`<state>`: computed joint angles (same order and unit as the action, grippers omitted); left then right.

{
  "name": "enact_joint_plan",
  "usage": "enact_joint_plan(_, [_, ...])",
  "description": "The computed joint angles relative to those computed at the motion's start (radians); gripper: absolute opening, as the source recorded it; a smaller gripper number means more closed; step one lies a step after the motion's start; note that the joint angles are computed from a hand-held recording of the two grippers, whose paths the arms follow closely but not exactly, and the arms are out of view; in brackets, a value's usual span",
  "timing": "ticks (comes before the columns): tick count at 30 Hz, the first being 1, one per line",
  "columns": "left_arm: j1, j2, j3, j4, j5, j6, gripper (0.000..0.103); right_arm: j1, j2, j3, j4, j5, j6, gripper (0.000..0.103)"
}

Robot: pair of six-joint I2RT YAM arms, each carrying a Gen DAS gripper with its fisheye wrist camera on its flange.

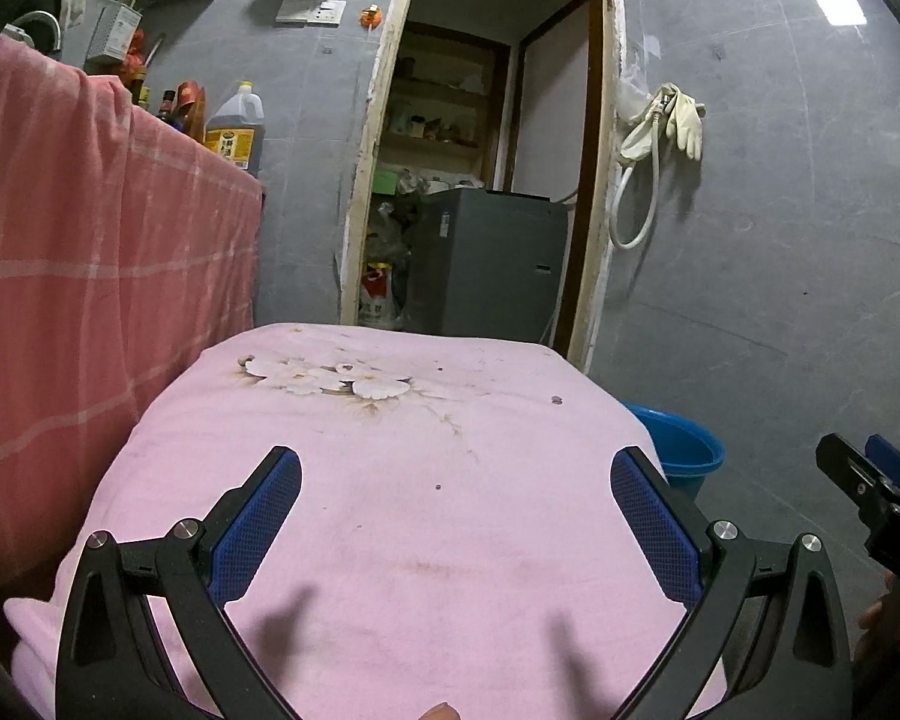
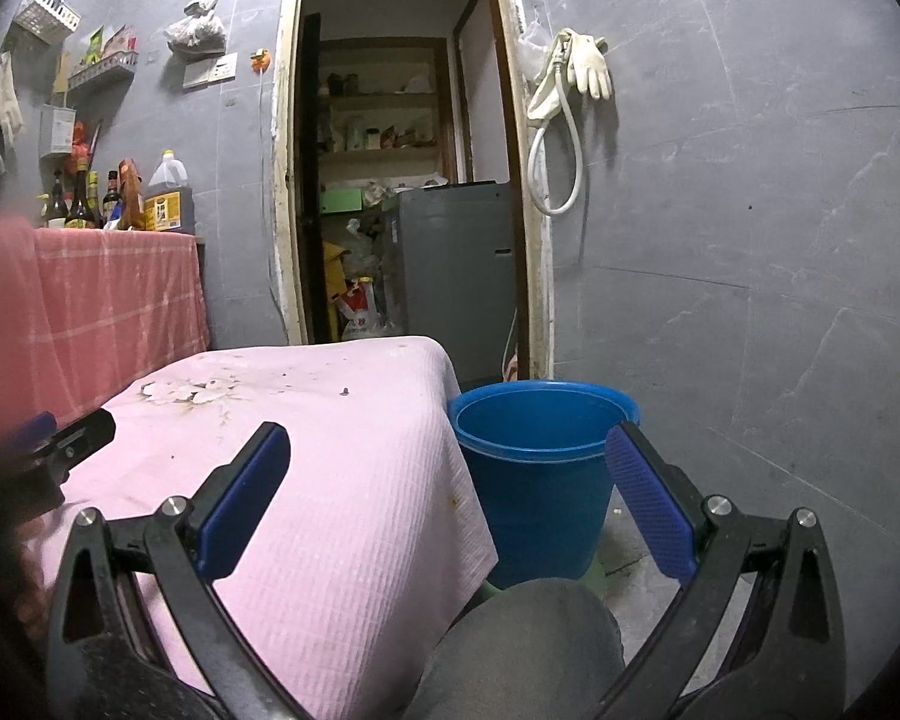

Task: Collect trash

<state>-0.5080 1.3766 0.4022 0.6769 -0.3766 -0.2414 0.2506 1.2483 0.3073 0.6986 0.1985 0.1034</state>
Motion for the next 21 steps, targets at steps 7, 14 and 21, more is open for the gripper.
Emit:
enact_joint_plan(7, [0.008,0.015,-0.016,0.033,0.000,0.006,0.101,-0.008,0.003,-0.012,0.020,-0.007,-0.003,0.103])
enact_joint_plan(14, [0.017,0.013,-0.021,0.032,0.011,0.006,0.101,-0.005,0.017,-0.021,0.045,-0.001,-0.002,0.103])
enact_joint_plan(21, [0.026,0.009,-0.030,0.042,0.019,0.012,0.101,-0.008,0.015,-0.019,0.040,-0.003,0.000,0.103])
